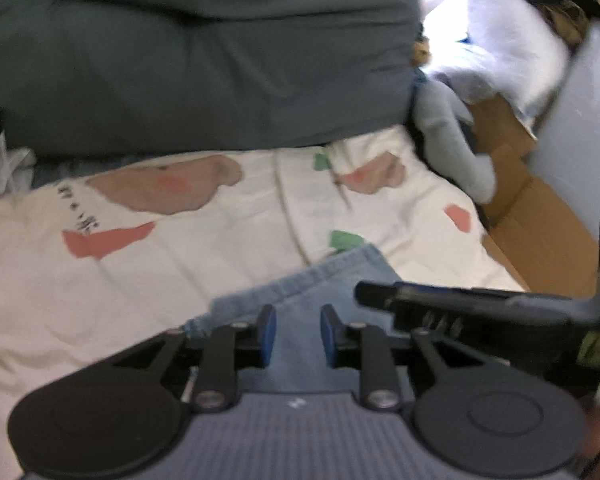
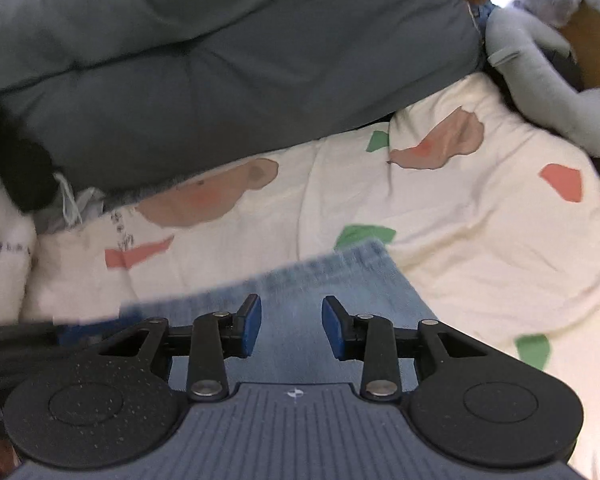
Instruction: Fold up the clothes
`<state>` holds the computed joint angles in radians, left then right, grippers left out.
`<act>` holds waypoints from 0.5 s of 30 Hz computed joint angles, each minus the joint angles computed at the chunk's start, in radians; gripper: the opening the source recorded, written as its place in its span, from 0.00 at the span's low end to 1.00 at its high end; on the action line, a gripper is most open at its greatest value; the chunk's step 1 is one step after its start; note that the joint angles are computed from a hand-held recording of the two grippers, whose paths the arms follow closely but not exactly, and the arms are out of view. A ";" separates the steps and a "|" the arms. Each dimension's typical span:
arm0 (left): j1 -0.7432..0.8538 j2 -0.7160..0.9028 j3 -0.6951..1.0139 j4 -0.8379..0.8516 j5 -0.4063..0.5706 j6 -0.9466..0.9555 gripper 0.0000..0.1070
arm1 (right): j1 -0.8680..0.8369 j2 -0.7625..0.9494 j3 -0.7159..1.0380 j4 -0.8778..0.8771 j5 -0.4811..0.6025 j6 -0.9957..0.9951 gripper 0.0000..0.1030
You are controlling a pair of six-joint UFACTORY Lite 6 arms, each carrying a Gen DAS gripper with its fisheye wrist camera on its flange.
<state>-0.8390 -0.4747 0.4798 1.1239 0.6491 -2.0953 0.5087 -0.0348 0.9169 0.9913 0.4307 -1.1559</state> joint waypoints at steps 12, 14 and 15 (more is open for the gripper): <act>-0.008 0.169 0.056 -0.119 -0.030 0.199 0.04 | -0.171 -0.089 -0.216 0.109 0.028 -0.259 0.77; 0.045 0.174 0.081 -0.203 -0.053 0.290 0.03 | -0.227 -0.095 -0.233 0.137 0.062 -0.330 0.77; 0.062 0.166 0.089 -0.241 -0.059 0.325 0.03 | -0.261 -0.098 -0.241 0.151 0.088 -0.378 0.77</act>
<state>-0.7772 -0.3089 0.5690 0.8833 0.5904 -1.7701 0.2480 -0.1329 0.6756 1.1427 0.5186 -1.5336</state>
